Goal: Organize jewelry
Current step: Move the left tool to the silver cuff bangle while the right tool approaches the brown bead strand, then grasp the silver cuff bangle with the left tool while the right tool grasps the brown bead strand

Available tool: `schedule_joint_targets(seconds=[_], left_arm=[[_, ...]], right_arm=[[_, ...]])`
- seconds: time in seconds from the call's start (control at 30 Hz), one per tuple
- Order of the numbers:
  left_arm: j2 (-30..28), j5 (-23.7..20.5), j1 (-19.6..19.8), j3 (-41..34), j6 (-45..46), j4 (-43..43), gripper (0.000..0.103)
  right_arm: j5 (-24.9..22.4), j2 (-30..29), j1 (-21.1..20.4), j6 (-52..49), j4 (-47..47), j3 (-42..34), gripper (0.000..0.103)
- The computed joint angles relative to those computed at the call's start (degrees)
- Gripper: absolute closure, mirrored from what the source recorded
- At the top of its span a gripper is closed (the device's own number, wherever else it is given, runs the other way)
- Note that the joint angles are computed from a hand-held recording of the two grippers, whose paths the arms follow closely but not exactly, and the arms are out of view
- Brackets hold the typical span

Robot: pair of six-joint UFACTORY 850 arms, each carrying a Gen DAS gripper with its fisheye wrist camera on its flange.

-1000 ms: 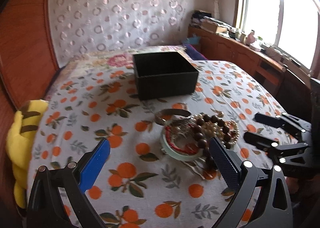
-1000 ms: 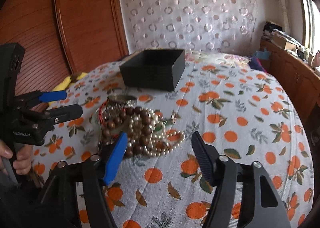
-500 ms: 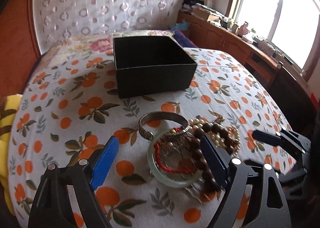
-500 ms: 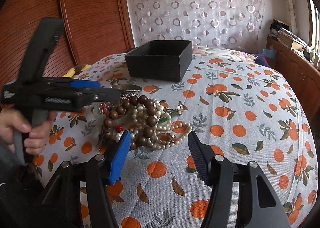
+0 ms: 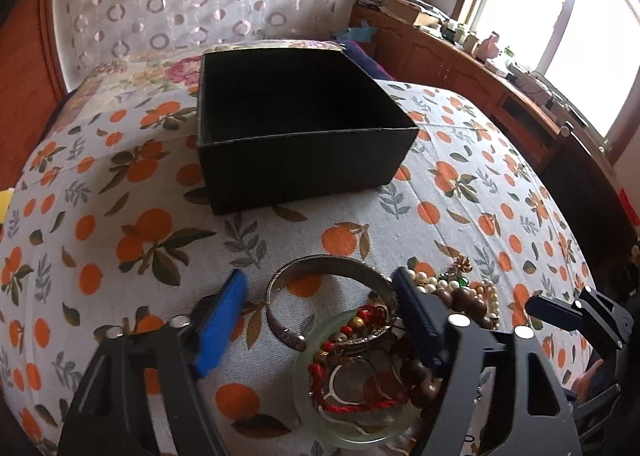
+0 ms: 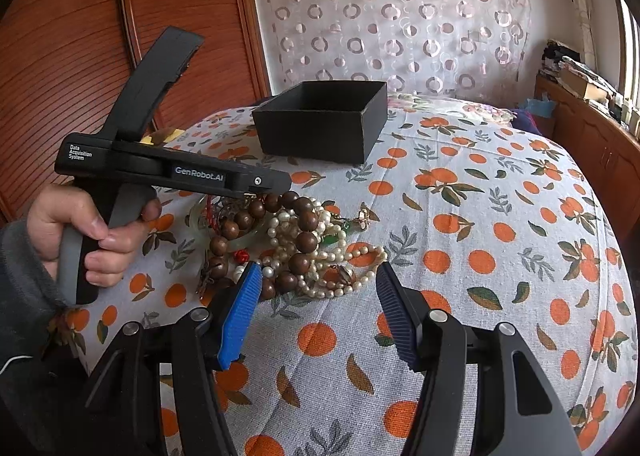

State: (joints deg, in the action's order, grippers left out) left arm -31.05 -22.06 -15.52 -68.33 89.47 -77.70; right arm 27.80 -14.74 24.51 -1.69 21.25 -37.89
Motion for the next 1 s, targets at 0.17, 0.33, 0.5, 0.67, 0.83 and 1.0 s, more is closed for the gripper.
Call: schedule_joint_targets(seconds=[0.17,0.33,0.5,0.67,0.83,1.0], left_arm=[[1.78,1.86,-0.14,2.09,6.05,-5.44,0.045],[5.85,3.52,0.04,6.79,22.20,-22.04,0.045],[9.57,2.79,0.65,10.95,35.55,-35.56,0.045],[11.46,1.53,1.37,13.28,40.60,-41.15,0.045],[12.53,0.62,1.69,14.88,44.51,-45.33,0.045],[12.86,-0.14,2.10,15.40,44.23,-45.05,0.045]], right_arm=[[0.09,0.08,-0.02,-0.15,0.03,0.08,0.041],[-1.60,0.18,-0.41,1.19,-1.88,-0.26,0.047],[-3.75,0.01,-1.28,5.38,-7.70,-1.35,0.065],[-5.44,-0.19,-1.49,4.20,-8.48,-3.37,0.070],[-8.47,-2.67,-2.21,3.59,-8.90,-6.62,0.076],[-10.57,-4.66,-3.35,6.43,-11.71,-8.52,0.079]])
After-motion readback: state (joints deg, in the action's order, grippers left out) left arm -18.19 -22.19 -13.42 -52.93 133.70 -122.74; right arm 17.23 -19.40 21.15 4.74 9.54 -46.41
